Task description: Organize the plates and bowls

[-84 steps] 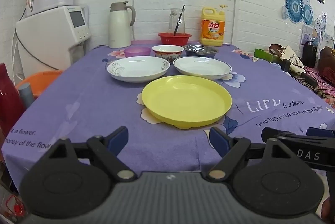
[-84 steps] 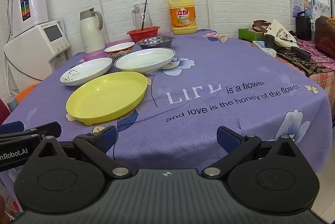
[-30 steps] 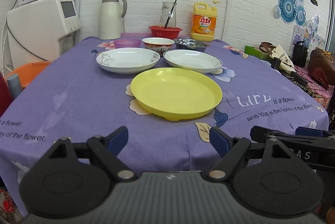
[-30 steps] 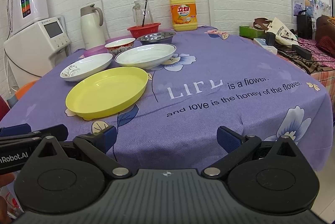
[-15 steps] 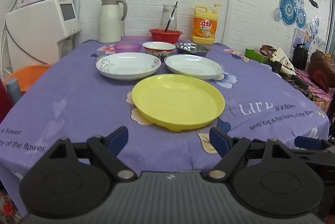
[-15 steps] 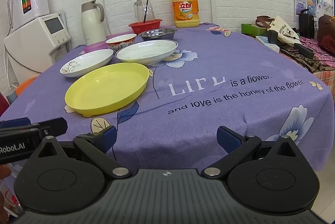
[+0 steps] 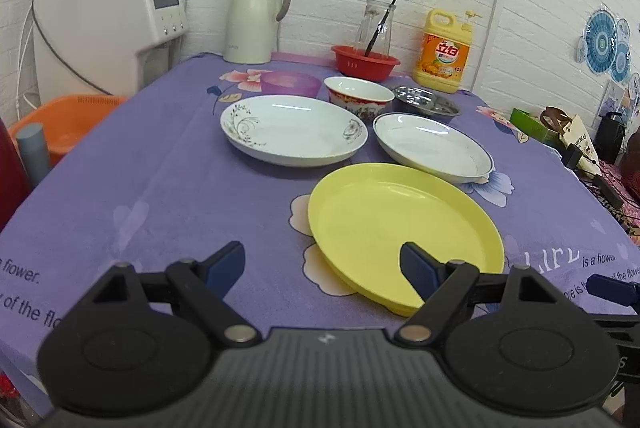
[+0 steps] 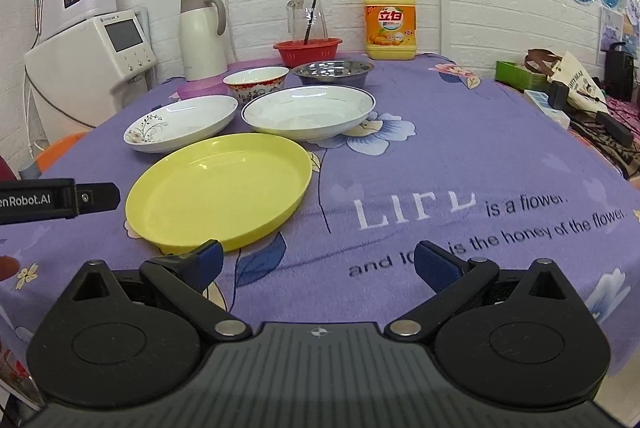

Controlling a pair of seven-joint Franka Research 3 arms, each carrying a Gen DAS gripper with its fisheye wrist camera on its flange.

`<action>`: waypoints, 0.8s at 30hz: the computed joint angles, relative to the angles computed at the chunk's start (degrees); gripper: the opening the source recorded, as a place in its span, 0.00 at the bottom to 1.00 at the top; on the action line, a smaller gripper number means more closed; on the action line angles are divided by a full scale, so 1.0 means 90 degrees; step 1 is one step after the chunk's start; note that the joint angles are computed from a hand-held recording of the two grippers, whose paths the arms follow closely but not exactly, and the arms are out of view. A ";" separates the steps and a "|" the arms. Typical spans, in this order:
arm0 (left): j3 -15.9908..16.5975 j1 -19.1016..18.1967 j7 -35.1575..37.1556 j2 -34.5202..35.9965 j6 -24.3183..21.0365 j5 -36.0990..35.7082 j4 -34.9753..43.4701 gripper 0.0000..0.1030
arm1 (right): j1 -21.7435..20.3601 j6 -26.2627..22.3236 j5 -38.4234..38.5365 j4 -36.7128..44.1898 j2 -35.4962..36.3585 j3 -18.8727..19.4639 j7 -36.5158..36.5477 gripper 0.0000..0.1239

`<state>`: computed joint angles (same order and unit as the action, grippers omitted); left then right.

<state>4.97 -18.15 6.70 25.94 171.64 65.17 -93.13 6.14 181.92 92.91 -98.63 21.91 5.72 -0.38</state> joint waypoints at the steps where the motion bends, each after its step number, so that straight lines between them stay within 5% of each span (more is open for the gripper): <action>1: -0.0122 0.0124 0.0233 0.0070 -0.0001 -0.0221 0.0072 0.80 | 0.0089 -0.0018 -0.0687 0.0027 0.0088 -0.0095 0.0668 0.83; 8: -0.1004 0.0794 0.2530 0.0859 -0.0323 -0.2218 0.0973 0.77 | 0.1116 -0.0875 -0.4248 0.0655 0.0906 -0.1651 0.4548 0.83; 14: -0.1673 0.1169 0.4304 0.1625 -0.0769 -0.3424 0.1979 0.77 | 0.1259 -0.1551 -0.5568 0.1470 0.1545 -0.2106 0.5878 0.83; 18: -0.1840 0.1261 0.5046 0.1838 -0.0948 -0.3963 0.2231 0.77 | 0.0797 -0.1536 -0.5691 0.1576 0.1566 -0.1551 0.5726 0.83; 22: -0.1583 0.1064 0.5355 0.1857 -0.0943 -0.4173 0.2271 0.77 | -0.0082 -0.1081 -0.5420 0.1392 0.1479 -0.0378 0.4738 0.83; 24: -0.1602 0.1056 0.5594 0.1913 -0.1005 -0.4406 0.2377 0.77 | -0.0015 -0.1417 -0.5901 0.1529 0.1499 -0.0571 0.5305 0.83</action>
<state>-9.45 -8.64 57.05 43.16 162.60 25.52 -71.73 6.00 169.17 39.80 -84.87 35.40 0.58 47.37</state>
